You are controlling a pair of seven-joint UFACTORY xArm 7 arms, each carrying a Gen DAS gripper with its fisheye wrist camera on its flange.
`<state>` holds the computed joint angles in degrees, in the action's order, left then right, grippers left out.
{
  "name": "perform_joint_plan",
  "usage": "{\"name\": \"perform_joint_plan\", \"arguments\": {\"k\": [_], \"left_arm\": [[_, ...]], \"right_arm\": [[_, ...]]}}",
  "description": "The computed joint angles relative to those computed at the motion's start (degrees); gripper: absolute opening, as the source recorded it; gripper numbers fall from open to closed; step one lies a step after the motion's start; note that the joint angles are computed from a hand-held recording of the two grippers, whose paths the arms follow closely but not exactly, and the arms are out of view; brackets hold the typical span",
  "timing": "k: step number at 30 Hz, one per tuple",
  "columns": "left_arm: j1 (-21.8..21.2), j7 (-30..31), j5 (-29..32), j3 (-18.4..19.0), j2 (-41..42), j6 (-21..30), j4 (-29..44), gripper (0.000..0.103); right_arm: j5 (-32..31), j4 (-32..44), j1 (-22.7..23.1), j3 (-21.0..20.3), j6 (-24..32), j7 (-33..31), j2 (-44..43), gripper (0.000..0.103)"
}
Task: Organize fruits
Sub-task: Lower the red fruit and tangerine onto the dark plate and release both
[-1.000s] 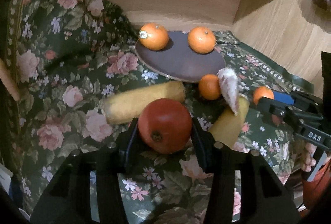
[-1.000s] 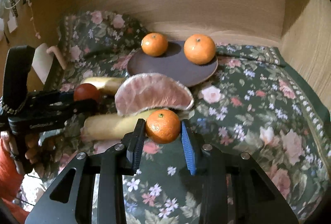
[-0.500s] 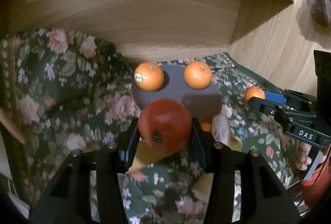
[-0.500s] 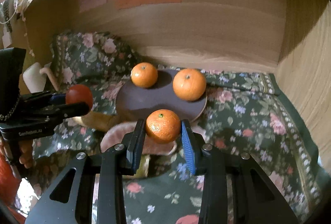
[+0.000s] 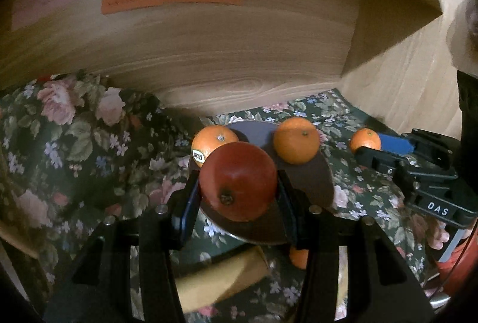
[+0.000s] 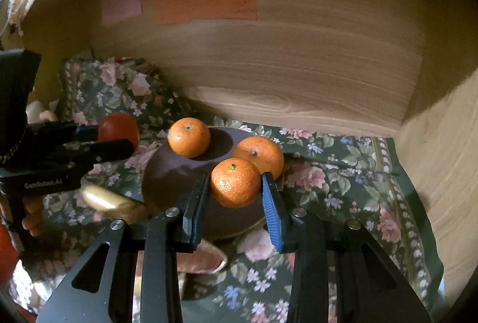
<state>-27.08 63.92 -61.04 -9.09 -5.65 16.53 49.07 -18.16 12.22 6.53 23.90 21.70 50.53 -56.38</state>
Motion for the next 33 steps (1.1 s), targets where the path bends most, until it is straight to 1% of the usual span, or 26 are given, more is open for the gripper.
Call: {"name": "perform_joint_plan", "arguments": {"k": [3, 5, 6, 9, 14, 17, 20, 22, 28, 29, 30, 31, 32, 33], "left_arm": [[0.5, -3.5, 4.9, -0.7, 2.6, -0.4, 1.9, 0.048], [1.1, -6.3, 8.8, -1.2, 4.6, -0.2, 3.3, 0.048], [1.4, -7.0, 9.8, -1.5, 5.1, -0.2, 3.6, 0.048], [2.2, -12.4, 16.2, -2.4, 7.6, -1.1, 4.9, 0.048], [3.5, -20.3, 25.0, -3.6, 11.1, 0.6, 7.0, 0.048], [4.7, -20.7, 25.4, -4.8, 11.6, 1.2, 7.7, 0.048], [4.9, -20.7, 25.5, -5.6, 11.2, -0.2, 6.9, 0.048], [5.0, -21.7, 26.4, -5.6, 11.3, 0.2, 7.0, 0.048], [5.1, -25.5, 30.2, -5.2, 11.9, 2.3, 7.2, 0.048], [5.3, -25.8, 30.4, -5.2, 11.9, 2.7, 7.2, 0.048], [5.5, -26.1, 30.5, -5.2, 12.0, 3.5, 7.4, 0.049], [5.7, -26.2, 30.2, -5.1, 12.1, 4.4, 7.6, 0.049], [6.0, -25.7, 29.5, -5.2, 11.9, 4.6, 7.5, 0.05], [6.0, -25.6, 29.3, -5.3, 11.8, 4.3, 7.4, 0.05]], "right_arm": [[-0.3, 0.4, -1.4, -1.4, -2.1, -1.4, 3.4, 0.032], [-0.3, 0.5, -2.2, -1.7, -2.9, -1.8, 5.3, 0.032], [-0.3, 0.6, -2.7, -1.8, -3.4, -2.0, 6.3, 0.032], [-0.2, 0.7, -3.8, -2.0, -4.7, -2.2, 8.9, 0.032], [0.2, 0.3, -5.0, -2.6, -7.1, -2.1, 12.8, 0.032], [0.3, 0.7, -5.6, -3.3, -8.1, -2.9, 15.3, 0.032], [0.3, 1.0, -6.5, -3.3, -9.0, -3.2, 17.4, 0.032], [0.5, 1.3, -6.3, -3.9, -9.3, -3.9, 18.9, 0.032], [0.3, 2.0, -6.9, -3.6, -9.4, -4.3, 20.3, 0.033], [0.4, 2.0, -6.6, -4.0, -9.4, -4.4, 20.3, 0.038], [0.7, 2.0, -6.2, -4.4, -9.4, -4.7, 20.2, 0.044], [0.8, 2.0, -6.1, -4.4, -9.3, -4.6, 19.9, 0.048], [0.8, 1.8, -6.3, -4.0, -9.2, -4.2, 19.3, 0.054], [0.7, 1.6, -6.5, -3.4, -8.9, -3.7, 18.2, 0.056]]}}
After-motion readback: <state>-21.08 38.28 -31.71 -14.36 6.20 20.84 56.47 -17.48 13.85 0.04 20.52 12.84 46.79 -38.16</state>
